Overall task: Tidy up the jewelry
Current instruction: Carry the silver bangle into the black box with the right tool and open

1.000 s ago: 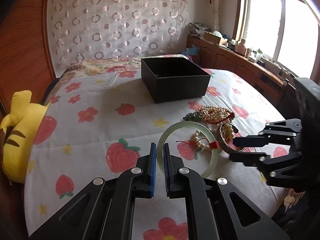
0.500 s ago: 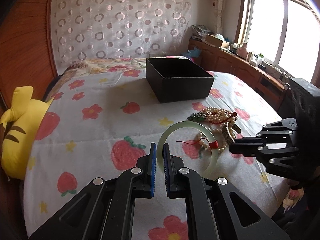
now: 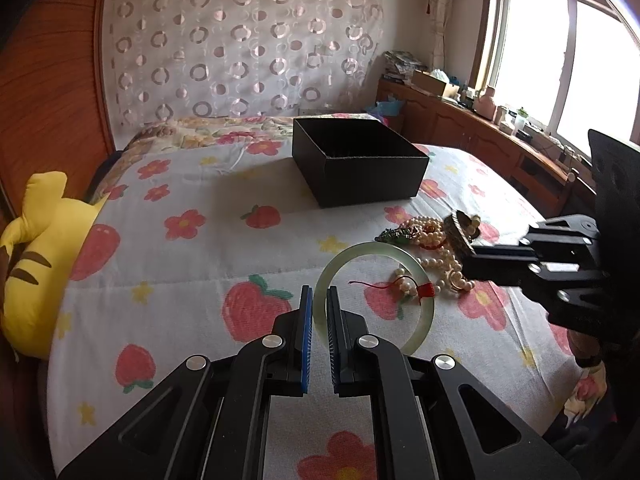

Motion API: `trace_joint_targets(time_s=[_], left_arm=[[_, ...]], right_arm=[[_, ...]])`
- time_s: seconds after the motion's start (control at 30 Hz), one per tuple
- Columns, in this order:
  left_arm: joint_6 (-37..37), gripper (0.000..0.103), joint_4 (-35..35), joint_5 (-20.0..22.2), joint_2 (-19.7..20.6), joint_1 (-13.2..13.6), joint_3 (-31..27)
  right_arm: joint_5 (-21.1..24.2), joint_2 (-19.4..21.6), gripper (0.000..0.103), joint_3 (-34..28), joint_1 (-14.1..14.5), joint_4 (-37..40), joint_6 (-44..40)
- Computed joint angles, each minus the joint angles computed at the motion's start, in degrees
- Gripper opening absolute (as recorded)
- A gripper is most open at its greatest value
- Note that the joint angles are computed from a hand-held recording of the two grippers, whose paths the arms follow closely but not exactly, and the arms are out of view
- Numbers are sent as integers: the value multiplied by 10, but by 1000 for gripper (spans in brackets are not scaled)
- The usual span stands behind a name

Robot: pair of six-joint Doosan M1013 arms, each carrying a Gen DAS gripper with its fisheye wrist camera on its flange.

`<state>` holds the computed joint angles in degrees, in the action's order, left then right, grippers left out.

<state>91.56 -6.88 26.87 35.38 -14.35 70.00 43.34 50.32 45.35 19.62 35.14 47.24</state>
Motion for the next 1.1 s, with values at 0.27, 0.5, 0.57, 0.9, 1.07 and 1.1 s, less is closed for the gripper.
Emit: trace_joint_targets(time_s=[0.27, 0.5, 0.57, 0.9, 1.07, 1.1], left_arm=[[1, 6, -4, -3, -2, 1, 2], [5, 6, -6, -11, -4, 0, -4], [4, 6, -1, -14, -3, -1, -11], [-4, 6, 22, -3, 19, -4, -67], [-23, 6, 44, 8, 34, -5, -98], [-27, 6, 49, 11, 37, -5, -104]], right_arm=[[45, 45, 6, -88, 2, -65, 60], [16, 22, 6, -63, -4, -24, 34], [12, 20, 6, -68, -5, -31, 36], [25, 55, 6, -152, -10, -97, 94], [63, 99, 6, -240, -11, -125, 124], [77, 113, 6, -268, -11, -131, 131]])
